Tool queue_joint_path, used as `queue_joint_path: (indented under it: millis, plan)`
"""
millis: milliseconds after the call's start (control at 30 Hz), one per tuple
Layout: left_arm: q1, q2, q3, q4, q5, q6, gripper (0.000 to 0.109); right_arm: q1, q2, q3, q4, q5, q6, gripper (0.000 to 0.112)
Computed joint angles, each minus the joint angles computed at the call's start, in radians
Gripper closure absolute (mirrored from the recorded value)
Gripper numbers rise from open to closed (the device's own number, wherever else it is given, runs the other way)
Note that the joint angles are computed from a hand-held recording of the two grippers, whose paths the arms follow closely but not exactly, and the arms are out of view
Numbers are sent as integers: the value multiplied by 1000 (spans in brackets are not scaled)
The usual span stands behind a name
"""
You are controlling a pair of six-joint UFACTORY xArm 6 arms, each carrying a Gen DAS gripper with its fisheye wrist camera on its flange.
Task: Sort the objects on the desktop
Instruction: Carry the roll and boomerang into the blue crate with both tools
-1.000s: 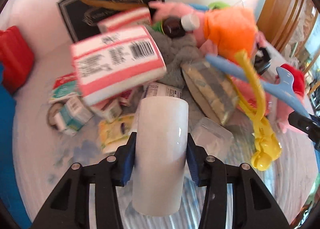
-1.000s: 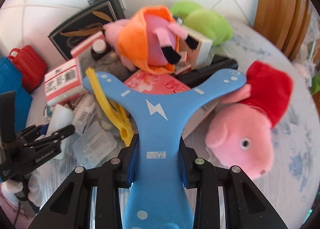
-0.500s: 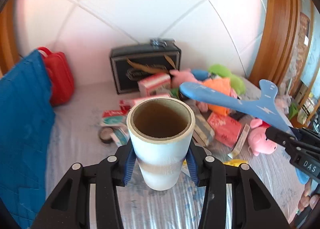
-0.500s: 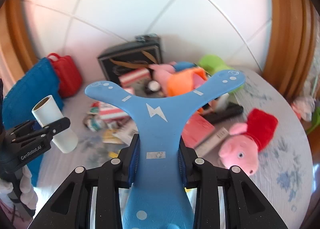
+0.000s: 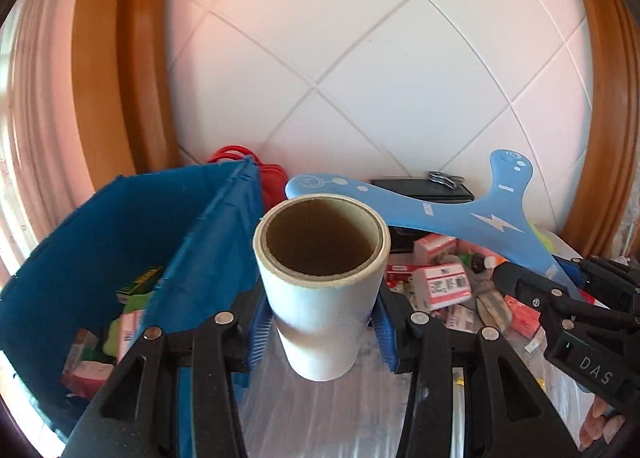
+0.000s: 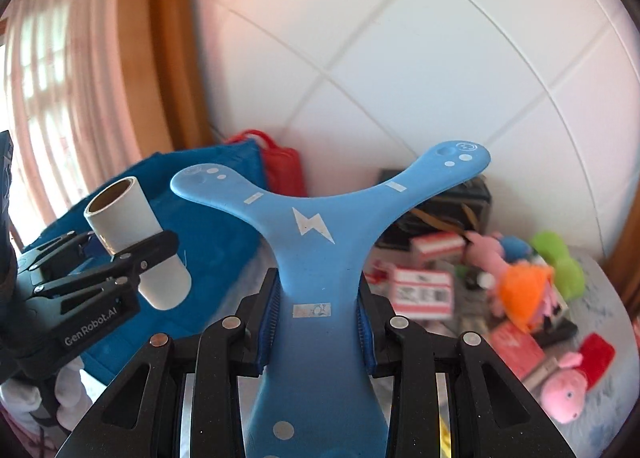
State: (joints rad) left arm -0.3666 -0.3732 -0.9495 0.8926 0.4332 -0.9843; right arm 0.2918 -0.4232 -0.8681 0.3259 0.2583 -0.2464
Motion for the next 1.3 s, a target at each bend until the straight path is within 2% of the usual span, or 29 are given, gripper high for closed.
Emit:
queue_joint_path:
  millis: [200,267,433,600,833,967,1033,1167,1233,1300]
  plan:
    - [208,-178,91,-105,-24,192,65,190,124,-159,-386,-19,387,79]
    - [292,-206,114,-186,-46,295,65,253,188,-240,-506,0,506,79]
    - [490,-221,160,-493,-90,620,65,383,386,-473,-607,77,629,79]
    - [602,-160,143,-729,-91,850,65,459,564,-689,-638,187,664,79]
    - [679,-139,149,-821,-44,952,65,529,767,-965,-619,364,656,79]
    - [716,-101,118,-855,2,997,65,528,825,-1038,-580,415,619,79]
    - [736,-68,97,-911,6,1054,64,532,848,-1065,-607,434,635,79]
    - [738,-64,98,-900,-7,1048,42,521,850,-1061,-611,436,635,77]
    - [742,-66,102,-913,-19,1063,38,520,847,-1053,-618,425,644,72]
    - [748,-71,106,-905,-19,1049,38,519,841,-1048,-634,428,657,60]
